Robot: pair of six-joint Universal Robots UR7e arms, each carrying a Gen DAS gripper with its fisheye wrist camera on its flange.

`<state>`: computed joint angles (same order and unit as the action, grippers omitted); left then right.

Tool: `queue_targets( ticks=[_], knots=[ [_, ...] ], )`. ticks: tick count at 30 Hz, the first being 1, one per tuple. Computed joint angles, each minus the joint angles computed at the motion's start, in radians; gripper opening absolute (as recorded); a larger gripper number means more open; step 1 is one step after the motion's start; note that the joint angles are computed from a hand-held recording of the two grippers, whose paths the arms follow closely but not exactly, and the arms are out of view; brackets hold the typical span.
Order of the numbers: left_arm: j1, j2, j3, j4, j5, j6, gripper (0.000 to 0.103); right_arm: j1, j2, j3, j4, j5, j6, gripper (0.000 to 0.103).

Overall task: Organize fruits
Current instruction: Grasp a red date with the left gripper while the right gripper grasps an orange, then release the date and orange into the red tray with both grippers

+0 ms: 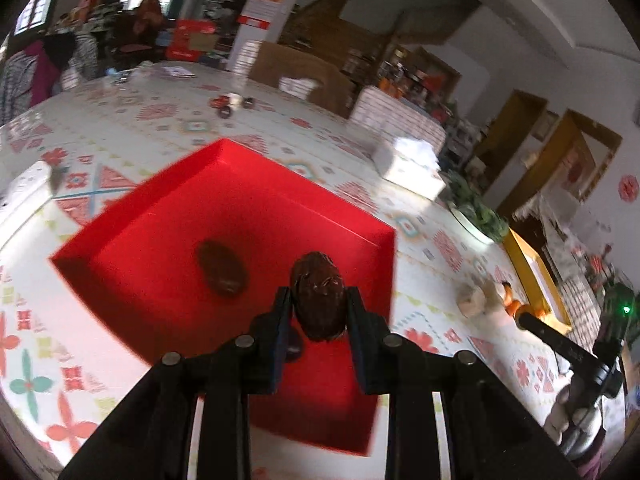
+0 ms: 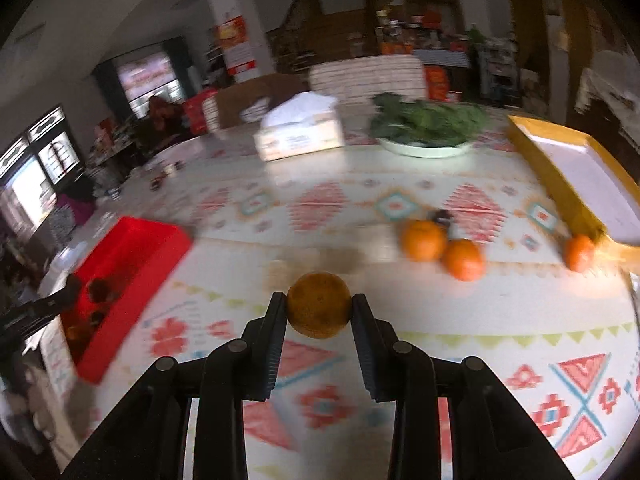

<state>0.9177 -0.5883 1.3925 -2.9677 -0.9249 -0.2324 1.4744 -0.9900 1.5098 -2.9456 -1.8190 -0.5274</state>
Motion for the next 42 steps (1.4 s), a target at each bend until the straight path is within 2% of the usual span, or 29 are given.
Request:
queue_targets(
  ticks=[7,12,16,22,24,26,30,32,36,42],
  knots=[
    [0.028,-0.031,0.028,-0.023,0.053,-0.006,0.026,0.086,0.101,-0.066,0.11,0.011,-0.058,0.036],
    [0.049,-0.027,0.006,0.005,0.05,-0.02,0.026,0.147,0.2,-0.164,0.197,0.028,-0.099,0.036],
    [0.064,-0.02,-0.019,0.033,0.038,-0.028,0.026,0.176,0.277,-0.254,0.286,0.031,-0.089,0.036],
    [0.083,-0.016,-0.045,0.076,0.022,-0.061,0.026,0.195,0.399,-0.408,0.399,-0.011,-0.063,0.036],
    [0.085,-0.018,-0.045,0.073,0.02,-0.061,0.033,0.201,0.419,-0.43,0.409,-0.023,-0.06,0.036],
    [0.087,-0.024,-0.035,0.055,0.011,-0.068,0.056,0.202,0.438,-0.453,0.416,-0.035,-0.061,0.036],
    [0.091,-0.037,-0.015,0.023,0.004,-0.079,0.06,0.205,0.464,-0.481,0.411,-0.05,-0.063,0.037],
    [0.094,-0.046,-0.005,0.018,-0.002,-0.096,0.066,0.204,0.468,-0.488,0.415,-0.048,-0.058,0.037],
    [0.1,-0.065,0.016,0.006,-0.039,-0.12,0.067,0.203,0.456,-0.475,0.393,-0.032,-0.05,0.037],
    [0.088,-0.079,0.034,-0.005,-0.054,-0.132,0.072,0.187,0.367,-0.356,0.288,0.018,-0.023,0.038]
  ],
)
